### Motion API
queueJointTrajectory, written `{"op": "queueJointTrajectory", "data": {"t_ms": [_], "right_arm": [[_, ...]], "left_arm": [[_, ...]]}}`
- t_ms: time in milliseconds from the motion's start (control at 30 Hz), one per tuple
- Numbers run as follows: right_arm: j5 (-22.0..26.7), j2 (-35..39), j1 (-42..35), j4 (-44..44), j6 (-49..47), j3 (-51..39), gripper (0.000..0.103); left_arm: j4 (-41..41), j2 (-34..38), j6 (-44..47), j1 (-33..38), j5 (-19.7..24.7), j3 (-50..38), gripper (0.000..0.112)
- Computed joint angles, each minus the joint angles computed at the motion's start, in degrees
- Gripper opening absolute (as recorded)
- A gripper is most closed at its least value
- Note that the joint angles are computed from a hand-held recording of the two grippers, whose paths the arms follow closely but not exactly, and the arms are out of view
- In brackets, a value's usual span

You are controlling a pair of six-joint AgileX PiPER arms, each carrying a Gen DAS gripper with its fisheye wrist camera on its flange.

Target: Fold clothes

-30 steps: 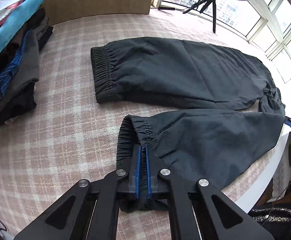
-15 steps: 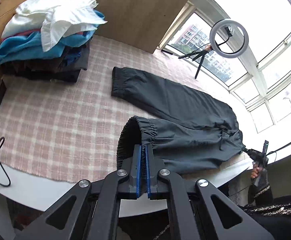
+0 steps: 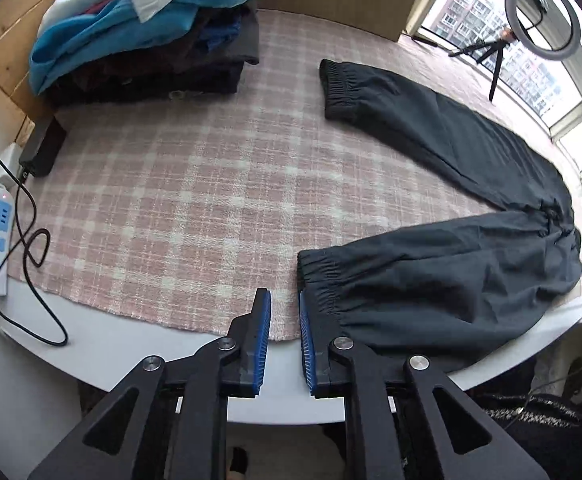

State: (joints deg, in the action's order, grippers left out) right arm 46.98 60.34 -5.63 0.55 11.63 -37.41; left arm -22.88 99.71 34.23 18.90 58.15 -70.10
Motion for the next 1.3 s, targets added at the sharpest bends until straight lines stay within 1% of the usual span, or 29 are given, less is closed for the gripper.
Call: {"op": "queueJointTrajectory", "data": {"t_ms": [67, 133, 200, 233, 267, 367, 400, 433, 500, 633, 733, 800, 867, 900, 933, 967, 1067, 1167, 1267, 1300], "right_arm": [[-1.7, 2.06, 7.26, -0.89, 2.26, -0.97, 0.002], [-3.56, 4.76, 13.58, -1.36, 3.38, -2.43, 0.003], [-5.46, 8.08, 19.31, -1.83, 3.4, -4.46, 0.01], [-6.44, 10.24, 22.9, -3.42, 3.37, -5.93, 0.016], [-7.34, 12.4, 26.16, -5.31, 3.0, -7.33, 0.021], [-8.4, 19.27, 34.57, -12.61, 2.12, -11.99, 0.024], [-8.64, 21.54, 35.99, -14.17, 0.67, -13.49, 0.024], [-8.75, 23.74, 36.96, -15.05, -1.44, -15.03, 0.024], [-8.65, 27.07, 36.67, -13.96, -7.48, -17.49, 0.023], [-7.85, 31.7, 35.46, -10.24, -19.72, -21.35, 0.025], [-5.06, 34.48, 33.6, -3.41, -30.96, -24.15, 0.042], [-3.63, 36.26, 33.19, -2.04, -33.64, -25.44, 0.042], [-2.14, 38.08, 32.82, -0.86, -36.14, -26.8, 0.04], [-1.36, 38.99, 32.64, -0.46, -36.89, -27.52, 0.033], [-0.56, 39.85, 32.46, -0.37, -36.63, -28.26, 0.007], [-0.17, 40.28, 32.38, -0.36, -36.42, -28.64, 0.001], [-1.53, 37.23, 32.72, -0.4, -36.47, -26.95, 0.001], [-2.14, 30.28, 32.07, 0.09, -35.62, -24.68, 0.001], [-0.6, 21.64, 30.37, 1.23, -35.07, -23.61, 0.001], [0.13, 19.01, 29.65, 1.82, -35.11, -23.65, 0.001]], "left_arm": [[-3.33, 2.47, 1.79, 0.87, 0.8, -0.61, 0.013], [-2.06, 2.4, 2.01, -1.62, -1.53, 1.2, 0.024], [-2.17, 3.02, 2.03, -2.78, -2.24, 2.09, 0.03], [-2.32, 3.4, 2.05, -3.28, -2.5, 2.46, 0.031], [-2.48, 3.79, 2.07, -3.78, -2.75, 2.81, 0.031], [-2.6, 4.44, 2.31, -5.26, -4.17, 3.71, 0.029], [-2.45, 4.13, 2.39, -5.87, -5.12, 4.38, 0.021], [-2.85, 3.47, 3.05, -6.02, -5.48, 4.97, 0.004], [-4.23, 1.75, 4.78, -5.73, -5.6, 6.06, 0.004], [-5.7, -0.83, 6.21, -3.79, -3.88, 6.56, 0.004], [-5.86, -1.07, 5.65, -2.63, -2.79, 5.85, 0.004], [-5.79, -1.04, 5.15, -2.51, -2.72, 5.58, 0.003], [-5.67, -1.2, 5.25, -2.57, -2.66, 5.58, 0.003], [-5.58, -1.43, 5.48, -2.51, -2.49, 5.59, 0.003], [-5.49, -1.69, 5.74, -2.42, -2.27, 5.6, 0.003], [-5.57, -2.05, 5.84, -2.39, -2.15, 5.68, 0.003], [-5.71, -3.64, 5.66, -2.45, -2.05, 6.27, 0.003], [-5.82, -7.78, 5.02, -1.7, -1.02, 8.2, 0.003], [-6.03, -14.44, 4.29, 0.1, 1.9, 10.64, 0.003], [-6.46, -16.64, 4.12, 1.22, 3.71, 11.01, 0.003]]}}
